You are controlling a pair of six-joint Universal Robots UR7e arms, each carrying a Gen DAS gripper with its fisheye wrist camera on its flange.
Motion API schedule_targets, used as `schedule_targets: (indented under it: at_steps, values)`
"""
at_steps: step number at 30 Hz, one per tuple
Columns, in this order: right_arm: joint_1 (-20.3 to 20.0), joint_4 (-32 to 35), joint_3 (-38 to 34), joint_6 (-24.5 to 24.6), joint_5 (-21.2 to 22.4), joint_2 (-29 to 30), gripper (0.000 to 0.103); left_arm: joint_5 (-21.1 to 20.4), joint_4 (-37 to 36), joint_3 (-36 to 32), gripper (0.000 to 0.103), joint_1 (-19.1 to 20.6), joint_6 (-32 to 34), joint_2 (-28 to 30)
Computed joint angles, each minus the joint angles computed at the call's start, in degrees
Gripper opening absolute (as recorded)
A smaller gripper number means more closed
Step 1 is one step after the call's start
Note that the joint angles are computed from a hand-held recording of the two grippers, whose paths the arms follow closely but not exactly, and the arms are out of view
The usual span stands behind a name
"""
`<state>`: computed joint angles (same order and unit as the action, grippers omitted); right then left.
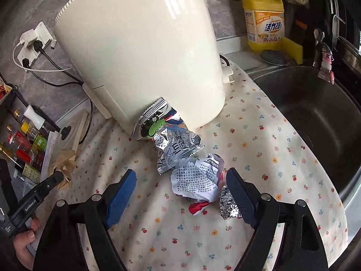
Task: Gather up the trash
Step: 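Grasp the silver-white wrapper with the right gripper while the left gripper holds the paper, then carry the paper and wrapper in both grippers over the bin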
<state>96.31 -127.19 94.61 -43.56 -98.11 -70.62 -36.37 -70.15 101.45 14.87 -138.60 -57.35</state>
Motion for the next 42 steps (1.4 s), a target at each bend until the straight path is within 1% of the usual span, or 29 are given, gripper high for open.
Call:
schedule_targets:
  at_steps: [1, 2, 3, 5, 7, 12, 14, 16, 21, 26, 29, 32, 37, 42]
  values:
    - [0.3, 1.0, -0.6, 0.0, -1.3, 0.8, 0.054, -0.3, 0.6, -0.3, 0.022, -0.3, -0.3, 0.1]
    - [0.5, 3.7, -1.8, 0.7, -2.5, 1.6, 0.02, -0.6, 1.1, -0.4, 0.022, -0.7, -0.4, 0.1]
    - [0.3, 4.3, -1.8, 1.0, -1.7, 1.3, 0.019, -0.8, 1.7, -0.7, 0.022, -1.0, -0.4, 0.2]
    - [-0.2, 3.1, -0.6, -0.2, 1.5, -0.7, 0.017, -0.7, 2.3, -1.2, 0.022, -1.6, 0.0, 0.4]
    - [-0.7, 4.2, -0.1, 0.7, 4.0, -2.7, 0.016, -0.5, 1.9, -1.2, 0.022, -2.2, 0.9, 0.4]
    - [-2.4, 4.4, 2.6, 2.4, 8.0, -8.8, 0.016, 1.4, -3.3, -0.6, 0.022, -2.9, 7.5, 0.7]
    - [-3.3, 4.2, 3.9, 2.3, 8.6, -11.5, 0.016, 2.5, -7.3, 0.2, 0.022, -3.1, 11.1, 0.8]
    - [-4.4, 4.4, 5.1, 2.8, 9.0, -14.4, 0.016, 3.5, -12.7, 1.2, 0.022, -2.9, 16.0, 1.2]
    - [-7.5, 4.7, 6.3, 3.1, 7.8, -20.1, 0.016, 5.2, -28.0, 2.6, 0.022, -1.4, 29.4, 3.2]
    - [-11.4, 3.8, 5.4, 3.7, 6.3, -23.3, 0.016, 6.1, -42.4, 1.6, 0.022, 0.0, 42.5, 7.0]
    - [-14.2, 4.0, 4.1, 4.5, 6.5, -24.3, 0.016, 5.9, -49.4, -0.6, 0.022, 0.8, 50.3, 10.2]
    - [-17.1, 4.3, 2.7, 4.4, 7.1, -25.1, 0.016, 5.7, -54.6, -3.6, 0.022, 1.5, 56.5, 13.6]
    - [-22.7, 6.2, -0.9, 2.8, 9.6, -26.1, 0.016, 5.1, -60.0, -11.0, 0.022, 2.3, 64.9, 20.6]
    - [-29.1, 9.5, -5.8, -1.7, 11.8, -26.7, 0.016, 3.9, -62.4, -21.8, 0.022, 2.4, 70.7, 29.4]
